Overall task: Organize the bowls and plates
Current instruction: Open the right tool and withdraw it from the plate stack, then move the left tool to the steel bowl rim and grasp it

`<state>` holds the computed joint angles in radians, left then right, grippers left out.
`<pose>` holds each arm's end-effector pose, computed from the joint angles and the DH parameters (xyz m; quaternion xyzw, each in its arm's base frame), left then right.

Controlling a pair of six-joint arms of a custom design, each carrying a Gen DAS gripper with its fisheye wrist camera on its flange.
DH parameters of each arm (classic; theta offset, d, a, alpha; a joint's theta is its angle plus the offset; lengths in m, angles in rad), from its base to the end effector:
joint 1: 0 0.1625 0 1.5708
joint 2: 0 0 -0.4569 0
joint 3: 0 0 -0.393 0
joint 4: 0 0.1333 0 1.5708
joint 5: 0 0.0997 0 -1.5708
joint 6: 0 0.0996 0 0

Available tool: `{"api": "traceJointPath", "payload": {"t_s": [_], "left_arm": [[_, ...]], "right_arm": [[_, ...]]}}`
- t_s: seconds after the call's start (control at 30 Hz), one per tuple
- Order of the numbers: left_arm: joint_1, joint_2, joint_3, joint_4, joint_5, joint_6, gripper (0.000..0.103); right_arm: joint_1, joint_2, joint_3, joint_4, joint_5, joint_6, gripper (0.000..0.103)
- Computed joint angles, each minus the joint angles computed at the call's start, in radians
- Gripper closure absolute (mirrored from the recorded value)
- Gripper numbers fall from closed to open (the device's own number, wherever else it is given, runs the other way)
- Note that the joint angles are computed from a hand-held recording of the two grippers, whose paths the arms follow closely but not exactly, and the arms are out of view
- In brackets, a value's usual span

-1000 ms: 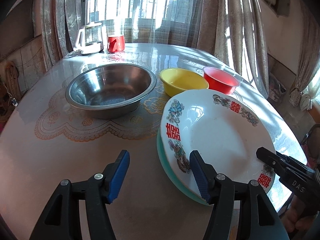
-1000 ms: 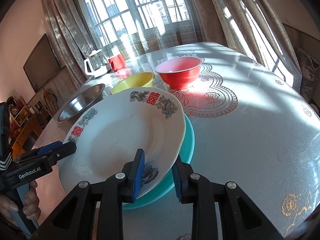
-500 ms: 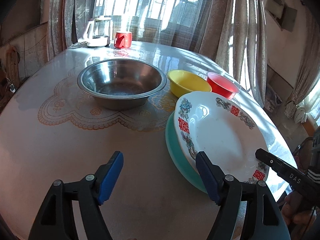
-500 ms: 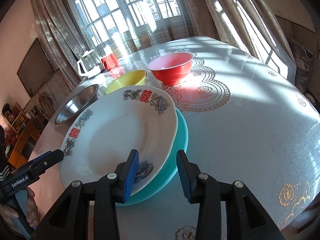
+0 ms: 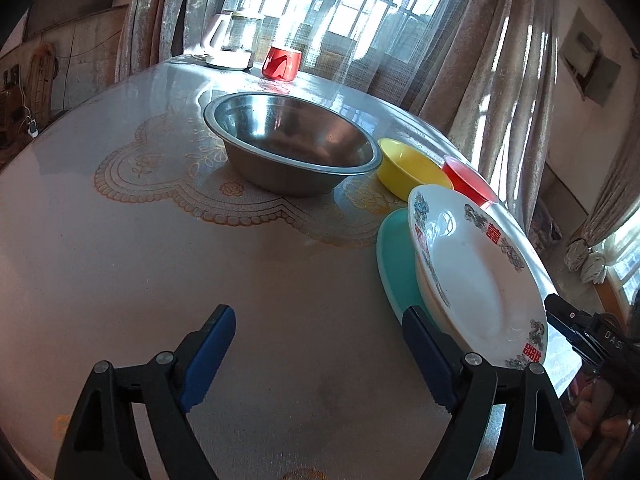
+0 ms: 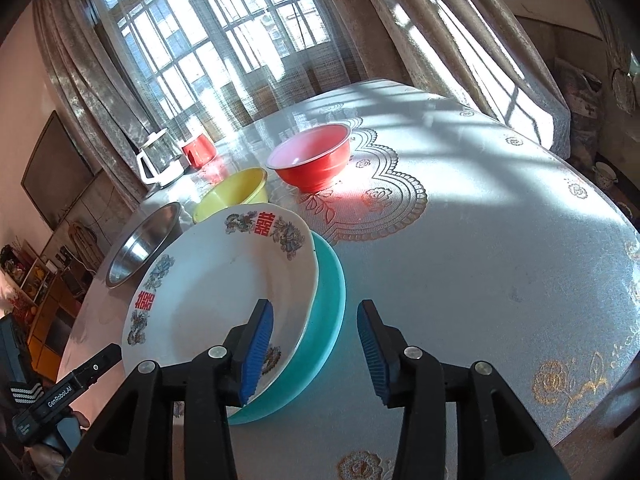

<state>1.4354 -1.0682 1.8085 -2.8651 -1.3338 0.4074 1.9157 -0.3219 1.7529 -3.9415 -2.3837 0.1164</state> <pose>0.0681 -0.6612 0.2679 0.2249 0.9288 -0.2536 0.1495 0.2610 -0.5462 -0.0420 -0.0845 -0.8341 0.4854 0.2481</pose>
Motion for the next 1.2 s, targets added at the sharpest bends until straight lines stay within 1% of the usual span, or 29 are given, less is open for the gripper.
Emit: {"api": "traceJointPath", "payload": {"t_s": [0.03, 0.1, 0.17, 0.2, 0.23, 0.33, 0.43, 0.57, 0.67, 0.83, 1.03, 1.2], "left_arm": [[0.001, -0.001, -0.003, 0.010, 0.001, 0.000, 0.009], [0.002, 0.000, -0.001, 0.000, 0.015, -0.001, 0.009], [-0.004, 0.006, 0.010, -0.040, 0.072, -0.003, 0.009], [-0.004, 0.008, 0.010, -0.048, 0.089, -0.001, 0.009], [0.000, 0.009, 0.009, -0.056, 0.085, 0.009, 0.009], [0.003, 0.010, 0.004, -0.063, 0.106, 0.010, 0.009], [0.011, 0.009, -0.006, -0.054, 0.091, 0.007, 0.010], [0.021, 0.016, -0.008, -0.105, 0.099, 0.020, 0.010], [0.030, 0.017, -0.022, -0.101, 0.086, 0.012, 0.014], [0.047, 0.014, -0.056, -0.063, 0.055, -0.032, 0.019], [0.069, 0.025, -0.117, -0.027, 0.039, -0.094, 0.019], [0.087, 0.038, -0.176, 0.011, 0.020, -0.126, 0.020]], "right_arm": [[-0.001, -0.001, 0.000, 0.000, 0.002, 0.002, 0.058], [0.000, -0.004, 0.000, 0.004, 0.009, 0.003, 0.058], [0.002, -0.005, -0.002, 0.010, 0.011, 0.001, 0.056], [0.004, -0.005, -0.004, 0.011, 0.014, -0.002, 0.056], [0.005, -0.005, -0.006, 0.012, 0.016, -0.004, 0.056], [0.009, -0.005, -0.016, 0.019, 0.025, -0.010, 0.056], [0.010, -0.008, -0.023, 0.028, 0.040, -0.013, 0.052], [0.014, -0.012, -0.037, 0.057, 0.059, -0.015, 0.052], [0.016, -0.016, -0.050, 0.081, 0.077, -0.025, 0.052], [0.011, -0.028, -0.072, 0.151, 0.152, -0.021, 0.052], [0.001, -0.024, -0.127, 0.274, 0.251, -0.019, 0.052], [-0.007, -0.014, -0.183, 0.377, 0.311, -0.004, 0.052]]}}
